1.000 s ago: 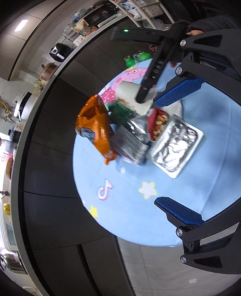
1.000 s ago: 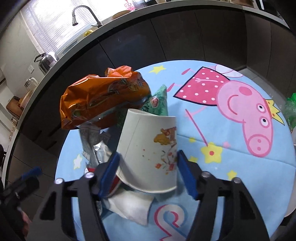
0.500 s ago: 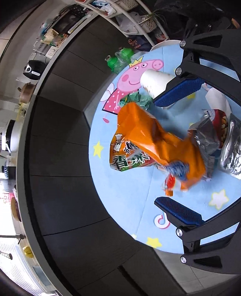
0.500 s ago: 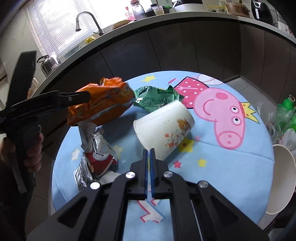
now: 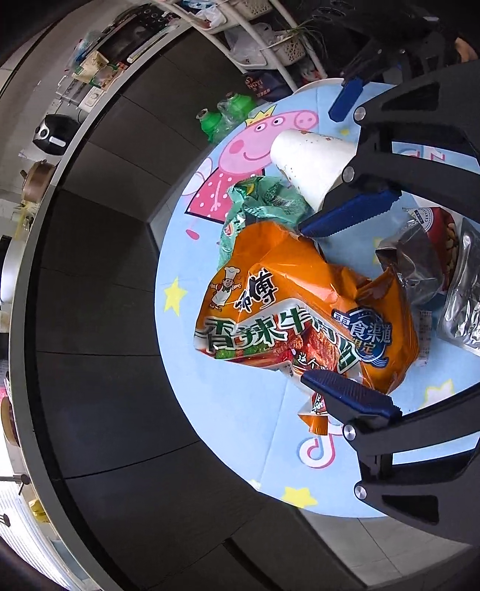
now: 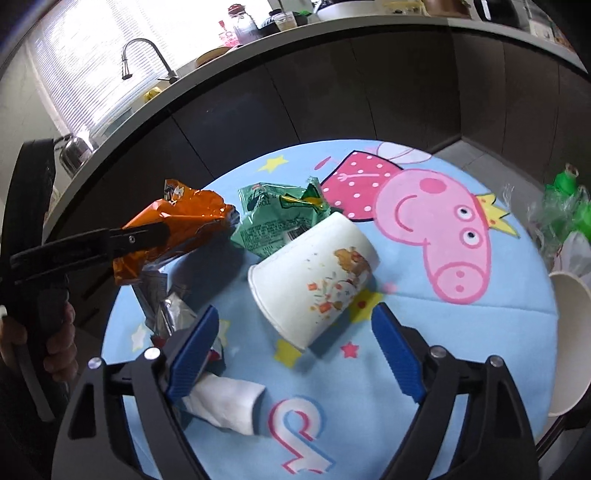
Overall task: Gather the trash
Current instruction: 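Grasp the orange snack bag with the left tool while the right tool grasps the white paper cup, then carry the orange bag and paper cup over the white bucket and release the bag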
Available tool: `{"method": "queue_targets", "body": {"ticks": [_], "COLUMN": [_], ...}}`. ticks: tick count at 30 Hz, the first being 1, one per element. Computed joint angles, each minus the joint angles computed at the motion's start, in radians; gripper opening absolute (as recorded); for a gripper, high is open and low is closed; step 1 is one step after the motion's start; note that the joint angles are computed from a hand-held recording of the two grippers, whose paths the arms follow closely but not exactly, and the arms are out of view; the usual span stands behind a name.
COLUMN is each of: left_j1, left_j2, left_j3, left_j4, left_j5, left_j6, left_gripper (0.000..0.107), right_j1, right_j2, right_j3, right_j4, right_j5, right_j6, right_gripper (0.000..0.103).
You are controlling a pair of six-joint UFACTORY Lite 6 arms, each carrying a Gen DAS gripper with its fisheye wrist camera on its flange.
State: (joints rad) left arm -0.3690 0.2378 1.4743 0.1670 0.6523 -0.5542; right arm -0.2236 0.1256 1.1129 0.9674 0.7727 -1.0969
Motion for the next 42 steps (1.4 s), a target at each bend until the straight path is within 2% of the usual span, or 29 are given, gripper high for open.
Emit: {"method": "queue_targets", "body": {"ticks": [7, 9, 10, 14, 17, 24, 31, 36, 42], "left_j1": [0.026, 0.032, 0.037, 0.044, 0.041, -0.036, -0.277, -0.425, -0.549], "left_j2": [-0.023, -0.030, -0.033, -0.082, -0.147, -0.295, -0.357, -0.323, -0.181], "left_j3": [-0.037, -0.049, -0.053, -0.094, -0.122, -0.125, -0.042, 0.017, 0.144], "left_j4": [-0.078, -0.101, -0.120, -0.126, -0.115, 0.000, 0.234, 0.321, 0.335], "left_j5": [-0.032, -0.042, -0.046, -0.068, -0.084, -0.058, 0.047, 0.068, 0.043], "left_j6": [0.044, 0.054, 0.065, 0.052, 0.021, -0.134, -0.391, -0.499, -0.538], "left_gripper": [0.055, 0.049, 0.039, 0.024, 0.021, 0.018, 0.018, 0.018, 0.018], "right_j1": [0.040, 0.059, 0.064, 0.051, 0.034, -0.073, -0.278, -0.453, -0.636], "right_j2": [0.171, 0.212, 0.242, 0.229, 0.159, -0.033, -0.205, -0.235, -0.158], "right_j3": [0.159, 0.188, 0.208, 0.192, 0.149, 0.066, 0.014, 0.022, 0.087], "right_j4": [-0.038, -0.038, -0.042, 0.005, 0.019, 0.051, 0.059, 0.051, 0.050], "right_j5": [-0.026, -0.041, -0.031, 0.012, 0.017, 0.105, 0.239, 0.324, 0.374], "right_j6": [0.312, 0.346, 0.366, 0.274, 0.209, 0.101, -0.031, -0.114, -0.192], "right_gripper": [0.085, 0.079, 0.067, 0.042, 0.038, 0.037, 0.038, 0.038, 0.039]}}
